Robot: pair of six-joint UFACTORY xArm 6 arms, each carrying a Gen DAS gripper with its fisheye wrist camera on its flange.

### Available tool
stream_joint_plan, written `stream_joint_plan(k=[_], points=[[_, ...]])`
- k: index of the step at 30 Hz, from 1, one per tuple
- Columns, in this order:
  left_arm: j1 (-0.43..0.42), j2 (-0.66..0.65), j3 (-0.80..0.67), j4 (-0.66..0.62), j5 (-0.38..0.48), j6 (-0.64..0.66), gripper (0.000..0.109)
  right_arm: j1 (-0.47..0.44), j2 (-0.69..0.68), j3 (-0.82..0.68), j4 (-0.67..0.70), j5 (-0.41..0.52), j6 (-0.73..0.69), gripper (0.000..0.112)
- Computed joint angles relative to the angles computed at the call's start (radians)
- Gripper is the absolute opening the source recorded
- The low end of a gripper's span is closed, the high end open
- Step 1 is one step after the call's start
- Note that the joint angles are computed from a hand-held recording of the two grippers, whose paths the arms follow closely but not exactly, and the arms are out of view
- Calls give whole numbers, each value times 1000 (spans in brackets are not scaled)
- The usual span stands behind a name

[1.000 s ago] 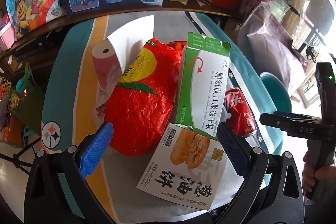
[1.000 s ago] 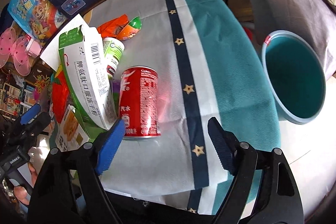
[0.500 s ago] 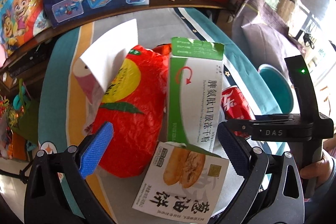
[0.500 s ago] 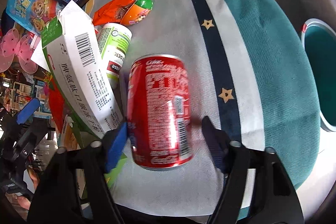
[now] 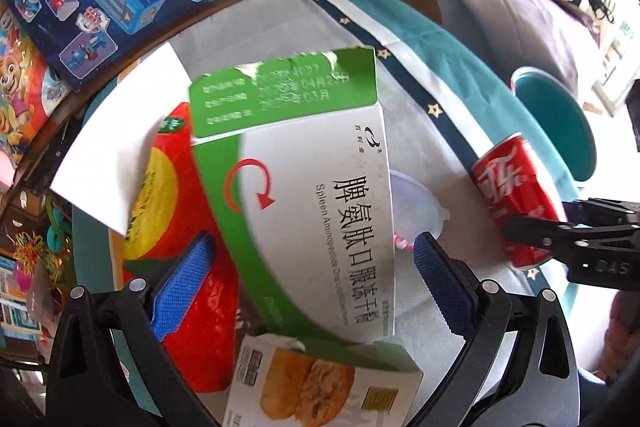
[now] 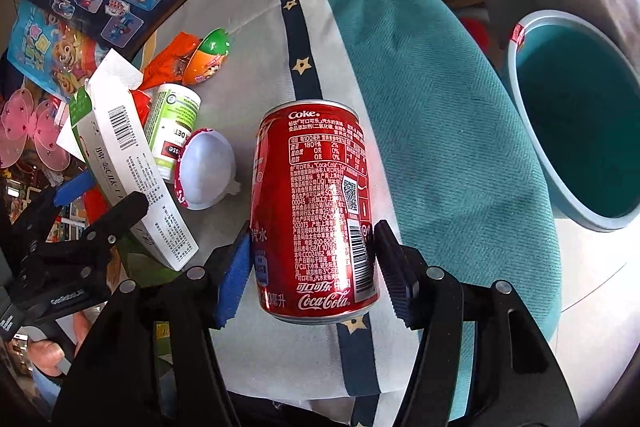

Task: Collect trash
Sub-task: 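Grasp the red Coca-Cola can with the right gripper while the left gripper grasps the green medicine box, then lift the can and box and carry both over the teal bin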

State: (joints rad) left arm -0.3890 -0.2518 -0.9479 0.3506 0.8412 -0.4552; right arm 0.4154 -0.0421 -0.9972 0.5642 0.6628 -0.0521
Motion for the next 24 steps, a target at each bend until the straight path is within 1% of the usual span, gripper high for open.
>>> stream_joint_plan(k=[2, 3, 4, 5, 8, 12, 17, 19, 21, 24], points=[[-4, 13, -5, 13, -5, -16, 99, -5, 4, -1, 35, 0, -21, 57], [-6, 11, -1, 20, -17, -24, 95, -7, 4, 1, 51, -3, -33, 57], [-10, 9, 4, 37, -31, -40, 79, -9, -2, 11, 62, -8, -43, 57], [-13, 9, 2, 45, -32, -44, 75, -11, -6, 17, 75, -10, -54, 57], [-14, 2, 1, 39, -52, -43, 75, -11, -6, 22, 104, -22, -67, 57], [-19, -6, -22, 25, -59, -26, 75, -29, -27, 42, 156, -25, -91, 57], [-10, -29, -60, -84, -76, 40, 75, -64, -55, 42, 202, -17, -119, 57], [-17, -25, -81, -102, -80, 52, 75, -78, -66, 39, 227, -2, -138, 57], [-30, -19, -102, -93, -80, 42, 75, -93, -74, 35, 253, 16, -156, 57], [-40, -12, -125, -125, -90, 55, 75, -115, -95, 38, 260, 17, -159, 57]])
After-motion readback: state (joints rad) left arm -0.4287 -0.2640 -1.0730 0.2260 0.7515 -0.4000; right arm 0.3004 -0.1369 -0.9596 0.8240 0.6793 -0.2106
